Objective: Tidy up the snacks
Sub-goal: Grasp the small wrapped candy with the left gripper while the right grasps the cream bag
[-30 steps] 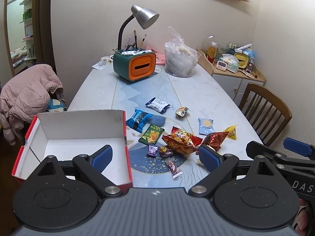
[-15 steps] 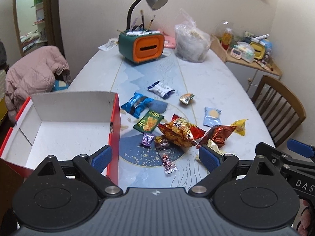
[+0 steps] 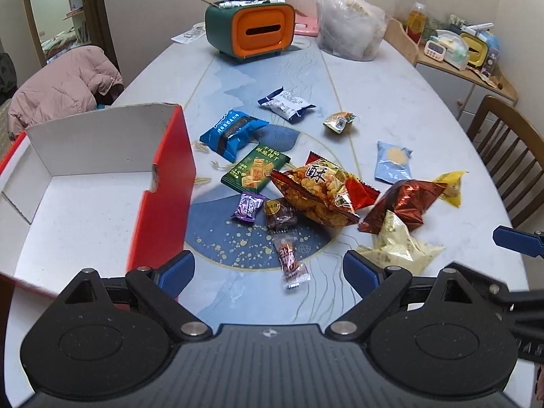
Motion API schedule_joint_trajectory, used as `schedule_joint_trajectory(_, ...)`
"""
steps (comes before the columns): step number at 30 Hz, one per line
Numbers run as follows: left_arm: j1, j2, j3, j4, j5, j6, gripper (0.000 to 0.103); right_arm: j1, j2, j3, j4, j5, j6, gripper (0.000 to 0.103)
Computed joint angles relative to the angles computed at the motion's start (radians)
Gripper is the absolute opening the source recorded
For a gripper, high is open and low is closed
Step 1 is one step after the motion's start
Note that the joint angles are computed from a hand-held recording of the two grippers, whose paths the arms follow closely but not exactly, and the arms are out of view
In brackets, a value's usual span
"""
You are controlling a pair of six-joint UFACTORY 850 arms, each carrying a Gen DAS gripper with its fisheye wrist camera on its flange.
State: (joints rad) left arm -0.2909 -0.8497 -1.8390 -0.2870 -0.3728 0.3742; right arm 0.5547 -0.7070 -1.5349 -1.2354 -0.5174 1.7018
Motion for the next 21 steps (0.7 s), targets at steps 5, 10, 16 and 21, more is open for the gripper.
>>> schedule_joint_trajectory(5,-0.017,-0.088,-0.105,0.152,-0.043,-0.162,0.095,-0.038,-0.052,-0.045,0.112,0.065,-0.215,0.080)
schedule_joint_trajectory(10,-0.021,-0.158,-0.196,0.215,-0.093,-0.243,0.094,-0.074,-0.107,-0.090,0.239,0.122,-0.382,0.080)
schedule_joint_trajectory(16,-0.016,-0.241,-0.312,0.195,-0.181,-0.251,0.077,-0.096,-0.161,-0.145,0.402,0.156,-0.525,0.073)
schedule_joint_trajectory(21,-0.014,-0.278,-0.364,0.146,-0.219,-0.207,0.064,-0.101,-0.178,-0.164,0.438,0.167,-0.559,0.065)
